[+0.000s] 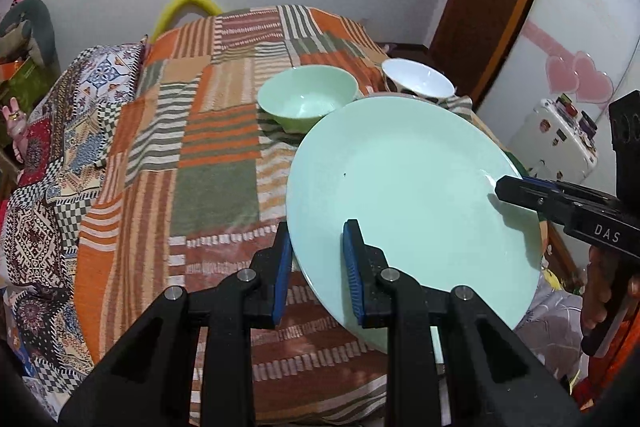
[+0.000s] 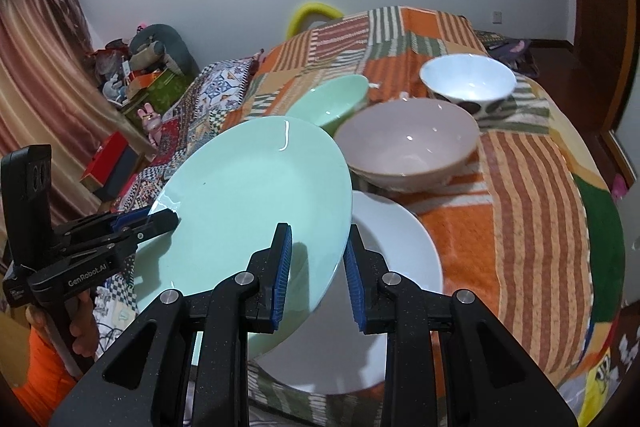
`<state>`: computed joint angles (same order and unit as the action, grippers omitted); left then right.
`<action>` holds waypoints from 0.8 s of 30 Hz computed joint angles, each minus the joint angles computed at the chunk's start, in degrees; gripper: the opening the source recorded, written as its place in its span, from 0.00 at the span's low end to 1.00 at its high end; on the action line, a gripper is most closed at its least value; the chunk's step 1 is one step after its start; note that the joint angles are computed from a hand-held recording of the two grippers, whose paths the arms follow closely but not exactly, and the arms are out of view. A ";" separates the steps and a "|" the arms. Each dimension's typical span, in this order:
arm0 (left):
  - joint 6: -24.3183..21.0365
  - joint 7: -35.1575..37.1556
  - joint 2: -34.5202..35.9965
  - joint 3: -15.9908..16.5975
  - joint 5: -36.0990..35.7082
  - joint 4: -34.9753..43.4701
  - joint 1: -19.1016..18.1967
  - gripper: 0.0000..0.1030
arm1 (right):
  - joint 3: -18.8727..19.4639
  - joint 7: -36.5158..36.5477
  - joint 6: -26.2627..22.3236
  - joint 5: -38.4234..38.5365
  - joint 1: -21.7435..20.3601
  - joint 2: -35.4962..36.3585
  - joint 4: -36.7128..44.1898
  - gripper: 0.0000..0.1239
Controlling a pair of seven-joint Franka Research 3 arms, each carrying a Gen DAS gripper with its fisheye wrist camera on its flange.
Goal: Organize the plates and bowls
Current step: 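Lift the mint-green plate with both grippers and carry it over the white plate, then lower the mint-green plate onto the white plate with both grippers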
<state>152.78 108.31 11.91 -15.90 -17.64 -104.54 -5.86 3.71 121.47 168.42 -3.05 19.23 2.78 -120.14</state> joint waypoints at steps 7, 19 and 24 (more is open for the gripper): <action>-1.95 -1.07 1.75 -0.19 2.16 1.17 -0.88 0.24 | 0.25 -0.41 0.87 2.67 -0.72 -1.45 -3.54 0.20; -7.28 -4.33 5.62 -0.35 6.25 4.39 -1.74 0.24 | 0.84 -2.47 0.55 7.83 -1.33 -2.13 -6.79 0.20; -8.67 -5.18 6.80 -0.44 7.65 5.42 -2.12 0.24 | 0.88 -3.59 -0.01 9.89 -1.54 -2.26 -7.43 0.20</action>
